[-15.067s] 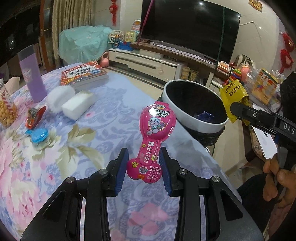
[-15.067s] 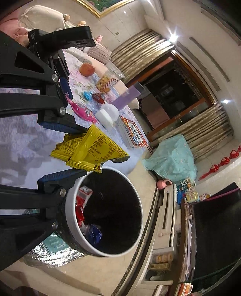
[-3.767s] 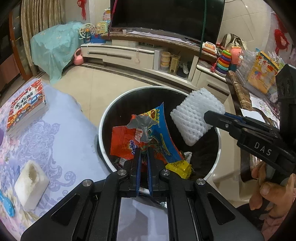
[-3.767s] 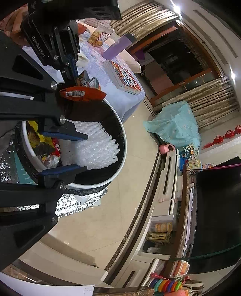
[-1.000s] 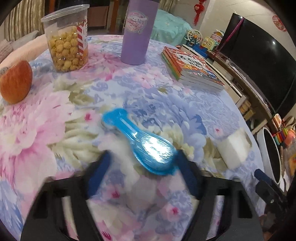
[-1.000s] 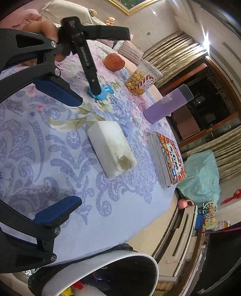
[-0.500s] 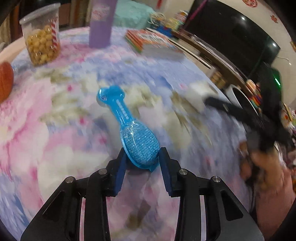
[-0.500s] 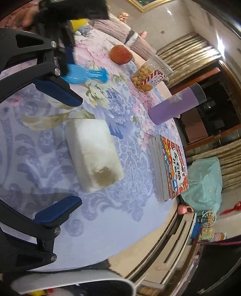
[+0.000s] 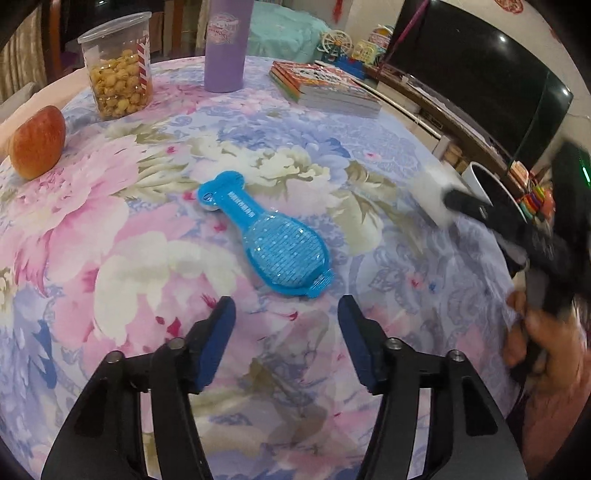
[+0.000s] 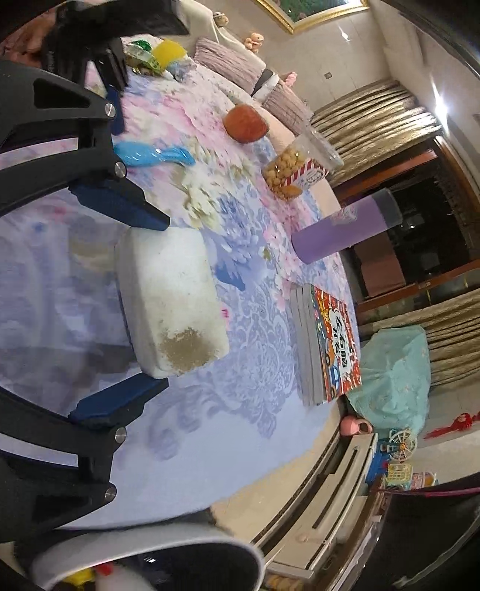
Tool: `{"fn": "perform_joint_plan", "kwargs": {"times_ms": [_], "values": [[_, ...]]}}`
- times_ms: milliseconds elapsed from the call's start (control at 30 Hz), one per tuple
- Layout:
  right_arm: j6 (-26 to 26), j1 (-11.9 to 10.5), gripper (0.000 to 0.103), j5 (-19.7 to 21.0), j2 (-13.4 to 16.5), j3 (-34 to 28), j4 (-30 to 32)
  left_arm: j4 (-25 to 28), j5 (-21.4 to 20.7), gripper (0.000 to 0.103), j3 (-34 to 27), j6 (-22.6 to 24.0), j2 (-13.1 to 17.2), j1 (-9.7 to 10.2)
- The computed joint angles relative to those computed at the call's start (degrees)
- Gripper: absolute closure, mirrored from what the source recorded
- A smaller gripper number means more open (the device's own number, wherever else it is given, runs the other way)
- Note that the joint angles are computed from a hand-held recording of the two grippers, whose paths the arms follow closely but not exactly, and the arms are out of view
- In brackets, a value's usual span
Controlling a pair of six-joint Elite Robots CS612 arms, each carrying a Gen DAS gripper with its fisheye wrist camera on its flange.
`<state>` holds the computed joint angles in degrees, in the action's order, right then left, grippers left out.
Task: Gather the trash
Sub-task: 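Grasp white foam block with right gripper while left grasps blue scrubber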
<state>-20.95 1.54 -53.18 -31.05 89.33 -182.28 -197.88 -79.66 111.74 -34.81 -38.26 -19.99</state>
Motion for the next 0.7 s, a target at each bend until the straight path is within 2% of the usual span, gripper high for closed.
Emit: {"fn": "perform_joint_plan", "kwargs": {"times_ms": [100, 167, 333, 400, 500, 600, 700], "values": [[2.47, -0.72, 0.021, -2.04, -0.65, 2.79, -4.36, 0.56, 0.36, 0.041, -1.22, -2.50, 0.57, 0.23], [3.17, -1.42, 0.020, -1.99, -1.21, 4.31, -3.62, 1.04, 1.36, 0.041, -2.12, -3.17, 0.94, 0.25], [1.65, -2.37, 0.017, -2.37, -2.08, 6.30, -2.46, 3.11, 4.37, 0.042, -4.09, -0.92, 1.69, -0.12], [1.02, -2.50, 0.016, -2.45, -2.40, 6.66, -2.36, 3.25, 5.13, 0.048, -4.31, 0.64, 1.81, -0.32], [0.24, -2.96, 0.015, -1.21, -2.87, 6.99, -1.20, 1.71, 3.61, 0.049, -3.91, 2.12, 1.89, -0.11], [1.70, -3.92, 0.015, 1.00, -3.09, 7.65, -0.89, 0.92, 3.24, 0.055, -3.38, 2.99, 1.85, -0.32], [2.70, -4.23, 0.015, 0.72, -3.36, 8.22, -0.52, -0.39, 2.04, 0.056, -2.81, 4.02, 1.77, -0.65]]}}
